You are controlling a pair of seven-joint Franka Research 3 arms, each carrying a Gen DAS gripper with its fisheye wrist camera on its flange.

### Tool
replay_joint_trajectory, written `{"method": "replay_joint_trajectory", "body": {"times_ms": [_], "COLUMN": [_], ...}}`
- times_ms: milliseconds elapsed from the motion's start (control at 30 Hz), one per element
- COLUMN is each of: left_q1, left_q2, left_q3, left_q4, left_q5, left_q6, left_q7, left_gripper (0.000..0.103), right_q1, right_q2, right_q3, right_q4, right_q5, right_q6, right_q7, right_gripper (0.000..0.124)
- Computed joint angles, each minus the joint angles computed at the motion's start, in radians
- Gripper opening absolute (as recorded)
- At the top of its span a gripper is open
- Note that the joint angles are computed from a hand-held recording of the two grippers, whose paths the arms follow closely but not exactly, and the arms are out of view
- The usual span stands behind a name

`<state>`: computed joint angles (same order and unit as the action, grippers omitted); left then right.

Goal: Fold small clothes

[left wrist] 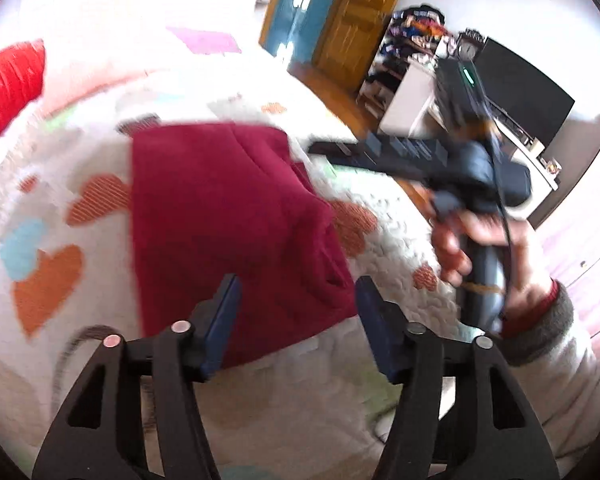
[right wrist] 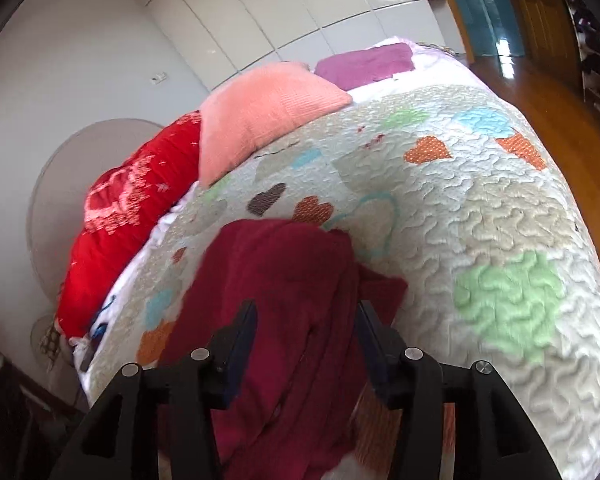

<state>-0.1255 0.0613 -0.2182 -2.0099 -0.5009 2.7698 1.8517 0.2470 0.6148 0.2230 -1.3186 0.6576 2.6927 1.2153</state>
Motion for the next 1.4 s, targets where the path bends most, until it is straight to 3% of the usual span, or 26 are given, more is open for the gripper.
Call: {"method": "replay_joint_trajectory", "body": {"times_ms": [133, 233, 267, 300, 333, 400, 500, 567, 633, 733, 833, 933, 1000, 1033, 1100, 1133, 1267, 1400], "left_q1": [0.006, 0.022, 0.028, 0.039, 0.055, 0.063, 0.032, 0.053, 0.059, 0.03, 0.019, 0.006, 0.02, 0.027, 0.032, 0.03, 0.017, 0.012], "left_q2": [0.024, 0.072, 0.09, 0.103, 0.103, 0.091, 0.115, 0.094, 0.083, 0.083, 0.107, 0.135, 0.153, 0.163, 0.177, 0.184, 0.197, 0.192], "left_q3": [0.041, 0.037, 0.036, 0.025, 0.006, -0.004, 0.033, 0.011, 0.009, 0.052, 0.07, 0.089, 0.073, 0.066, 0.059, 0.06, 0.069, 0.076], "left_q4": [-0.024, -0.004, 0.007, 0.015, 0.004, -0.035, -0.023, -0.034, -0.039, -0.029, 0.009, 0.038, 0.055, 0.063, 0.072, 0.076, 0.09, 0.087], "left_q5": [0.211, 0.259, 0.278, 0.275, 0.247, 0.253, 0.406, 0.388, 0.388, 0.525, 0.615, 0.709, 0.704, 0.698, 0.701, 0.708, 0.742, 0.776], "left_q6": [0.066, 0.066, 0.058, 0.051, 0.057, 0.087, 0.09, 0.095, 0.115, 0.139, 0.119, 0.106, 0.09, 0.086, 0.087, 0.092, 0.089, 0.086], "left_q7": [-0.206, -0.289, -0.312, -0.309, -0.285, -0.28, -0.394, -0.388, -0.395, -0.518, -0.61, -0.699, -0.701, -0.697, -0.694, -0.7, -0.737, -0.762], "left_gripper": [0.065, 0.065, 0.065, 0.065, 0.065, 0.065, 0.065, 0.065, 0.065, 0.065, 0.065, 0.065, 0.065, 0.065, 0.065, 0.066, 0.07, 0.07], "right_q1": [-0.032, -0.034, 0.007, 0.061, 0.085, 0.055, 0.056, 0.042, 0.026, 0.046, 0.122, 0.125, 0.15, 0.172, 0.248, 0.259, 0.181, 0.169], "right_q2": [-0.086, -0.09, -0.085, -0.092, -0.105, -0.145, -0.138, -0.135, -0.158, -0.193, -0.156, -0.081, -0.018, 0.006, 0.08, 0.111, 0.169, 0.075], "right_q3": [0.054, 0.074, 0.041, -0.015, -0.036, -0.003, -0.018, -0.001, 0.016, -0.004, -0.085, -0.067, -0.093, -0.126, -0.256, -0.283, -0.201, -0.179], "right_q4": [-0.135, -0.163, -0.17, -0.188, -0.217, -0.286, -0.296, -0.29, -0.31, -0.329, -0.251, -0.139, -0.049, -0.016, 0.082, 0.122, 0.195, 0.069], "right_q5": [0.09, 0.161, 0.118, 0.037, -0.015, 0.029, 0.009, 0.024, 0.06, 0.055, -0.097, -0.161, -0.224, -0.266, -0.434, -0.479, -0.449, -0.459], "right_q6": [-0.013, -0.041, -0.02, 0.013, 0.05, 0.086, 0.071, 0.074, 0.097, 0.186, 0.191, 0.155, 0.101, 0.084, 0.024, 0.006, -0.01, 0.033], "right_q7": [-0.094, -0.159, -0.137, -0.08, -0.05, -0.088, -0.044, -0.06, -0.078, -0.056, 0.06, 0.077, 0.121, 0.156, 0.331, 0.381, 0.355, 0.35], "right_gripper": [0.053, 0.05, 0.039, 0.015, 0.015, 0.014, 0.014, 0.014, 0.024, 0.032, 0.032, 0.032, 0.032, 0.032, 0.029, 0.029, 0.029, 0.029]}}
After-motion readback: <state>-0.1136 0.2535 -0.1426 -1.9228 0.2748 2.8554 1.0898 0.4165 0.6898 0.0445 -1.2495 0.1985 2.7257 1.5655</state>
